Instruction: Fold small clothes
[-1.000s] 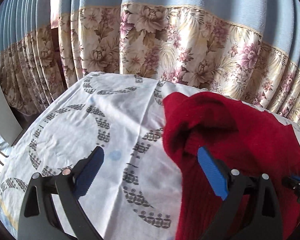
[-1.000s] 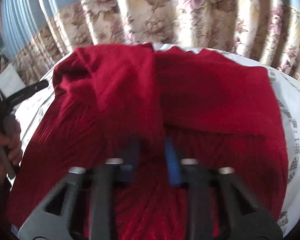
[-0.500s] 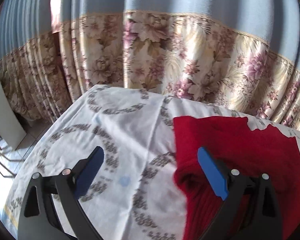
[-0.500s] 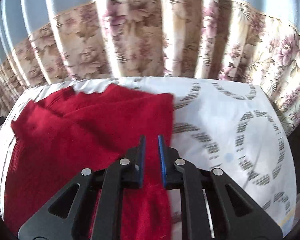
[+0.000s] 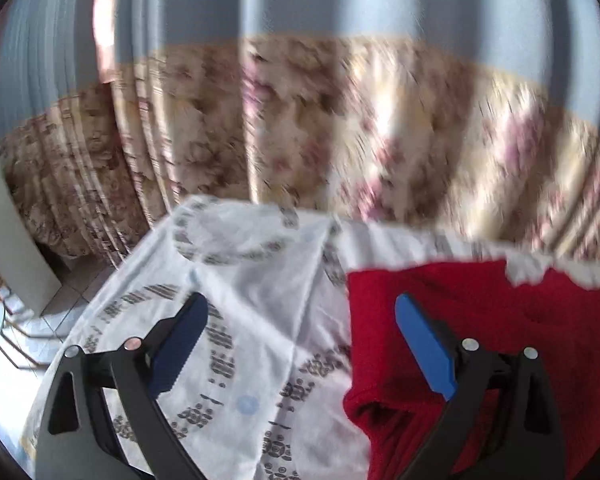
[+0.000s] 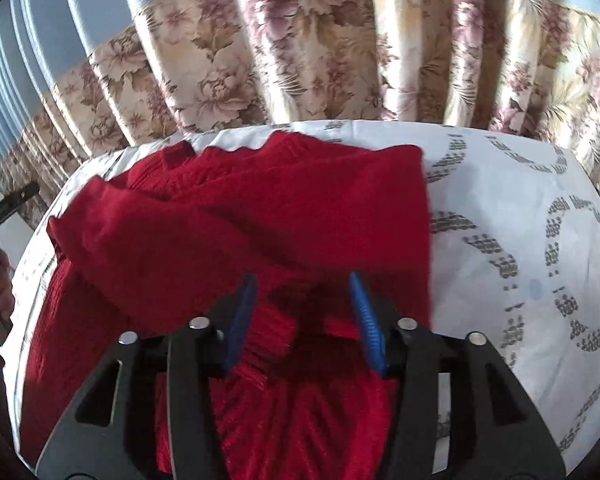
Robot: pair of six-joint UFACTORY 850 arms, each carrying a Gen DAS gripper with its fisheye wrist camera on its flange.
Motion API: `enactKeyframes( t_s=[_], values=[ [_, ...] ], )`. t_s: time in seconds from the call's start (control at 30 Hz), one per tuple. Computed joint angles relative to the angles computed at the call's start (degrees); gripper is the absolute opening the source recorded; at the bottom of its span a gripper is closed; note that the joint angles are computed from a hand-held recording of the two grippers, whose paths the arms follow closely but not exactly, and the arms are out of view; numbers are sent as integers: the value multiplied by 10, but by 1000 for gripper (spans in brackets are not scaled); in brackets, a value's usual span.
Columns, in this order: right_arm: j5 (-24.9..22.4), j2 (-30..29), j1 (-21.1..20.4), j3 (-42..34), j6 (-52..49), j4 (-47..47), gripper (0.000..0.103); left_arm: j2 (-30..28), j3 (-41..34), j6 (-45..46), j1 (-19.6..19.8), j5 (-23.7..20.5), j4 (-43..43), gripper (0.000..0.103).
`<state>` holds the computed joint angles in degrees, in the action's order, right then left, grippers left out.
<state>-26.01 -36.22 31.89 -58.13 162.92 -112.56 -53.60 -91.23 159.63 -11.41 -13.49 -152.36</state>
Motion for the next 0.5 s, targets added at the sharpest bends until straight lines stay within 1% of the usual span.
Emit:
enactKeyframes(
  t_s=[0.03, 0.1, 0.13, 0.17, 0.2, 0.23, 0.27, 0.33, 0.4, 0.5],
  values=[
    [6, -4, 0, -4, 6, -7, 51, -11, -12, 19, -6, 25, 6, 95],
    [11, -10, 2, -11, 15, -22, 44, -18, -8, 100, -11, 31, -45, 95],
    [7, -13, 6, -15, 2, -16, 24, -19, 1, 119, -11, 25, -58, 95],
    [2, -13, 9, -17, -15, -4, 10, -18, 12, 115, -9, 19, -50, 95],
    [-3, -12, 11, -17, -23, 3, 10, -18, 17, 89, -6, 16, -22, 95],
    [-6, -9, 11, -13, -14, -6, 9, -18, 23, 86, -5, 13, -18, 95],
    [-17, -3, 12, -7, -5, -13, 8, -16, 31, 85, -2, 6, -15, 95],
    [-42, 7, 15, 0, -26, 5, 8, -11, 40, 59, 1, 3, 14, 95],
    [-57, 19, 11, 6, -37, 12, 8, -9, 40, 73, -1, 7, 3, 95],
    [-60, 26, -3, -3, -90, 43, 8, 3, 46, 127, -5, -2, -59, 95]
  ],
)
